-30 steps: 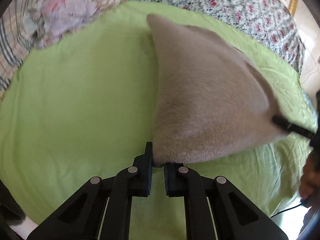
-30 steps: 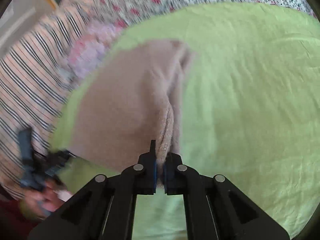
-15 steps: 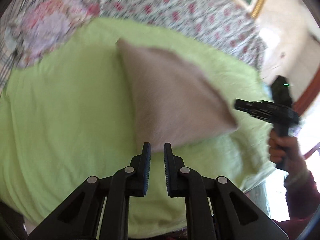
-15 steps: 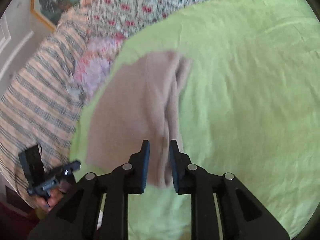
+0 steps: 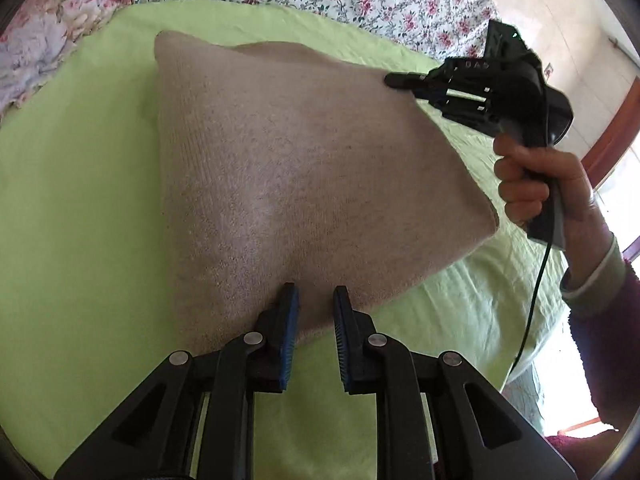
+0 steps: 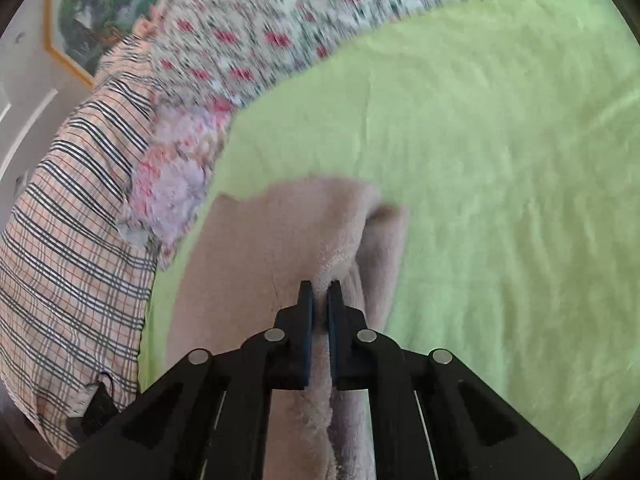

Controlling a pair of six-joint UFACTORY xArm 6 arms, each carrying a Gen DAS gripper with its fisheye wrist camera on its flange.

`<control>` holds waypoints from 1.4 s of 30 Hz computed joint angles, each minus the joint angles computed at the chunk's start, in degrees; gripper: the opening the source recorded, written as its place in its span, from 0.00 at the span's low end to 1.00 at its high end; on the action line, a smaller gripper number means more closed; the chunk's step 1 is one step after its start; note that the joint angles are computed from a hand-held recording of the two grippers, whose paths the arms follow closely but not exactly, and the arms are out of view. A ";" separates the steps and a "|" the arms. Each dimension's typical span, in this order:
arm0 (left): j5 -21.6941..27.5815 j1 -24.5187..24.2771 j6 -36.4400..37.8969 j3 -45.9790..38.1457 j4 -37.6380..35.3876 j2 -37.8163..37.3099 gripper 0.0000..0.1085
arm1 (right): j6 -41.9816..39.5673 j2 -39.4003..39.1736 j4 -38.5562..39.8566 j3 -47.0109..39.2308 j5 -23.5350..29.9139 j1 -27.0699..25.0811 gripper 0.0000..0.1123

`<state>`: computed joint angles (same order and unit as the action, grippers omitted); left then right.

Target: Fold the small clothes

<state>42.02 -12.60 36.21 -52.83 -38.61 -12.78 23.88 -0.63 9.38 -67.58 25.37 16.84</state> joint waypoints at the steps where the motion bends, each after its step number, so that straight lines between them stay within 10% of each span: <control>1: -0.67 -0.49 -0.36 0.14 0.72 0.03 0.16 | 1.42 0.62 -3.15 -0.69 1.74 -0.20 0.06; 12: 5.73 2.36 2.72 -1.83 -1.41 -2.74 0.17 | 16.85 -5.23 -18.29 4.22 2.37 0.88 0.16; 20: -0.46 4.08 3.10 -8.94 -5.19 2.20 0.26 | 10.33 -7.48 -10.94 7.20 0.48 7.14 0.16; 31: 5.15 6.10 -0.46 -19.90 -5.31 16.59 0.04 | 10.80 -4.21 -12.99 9.18 0.66 4.35 0.00; 42: -0.07 5.08 1.64 -6.21 -0.19 2.52 0.12 | 13.91 -15.62 -18.44 19.51 4.96 8.99 0.04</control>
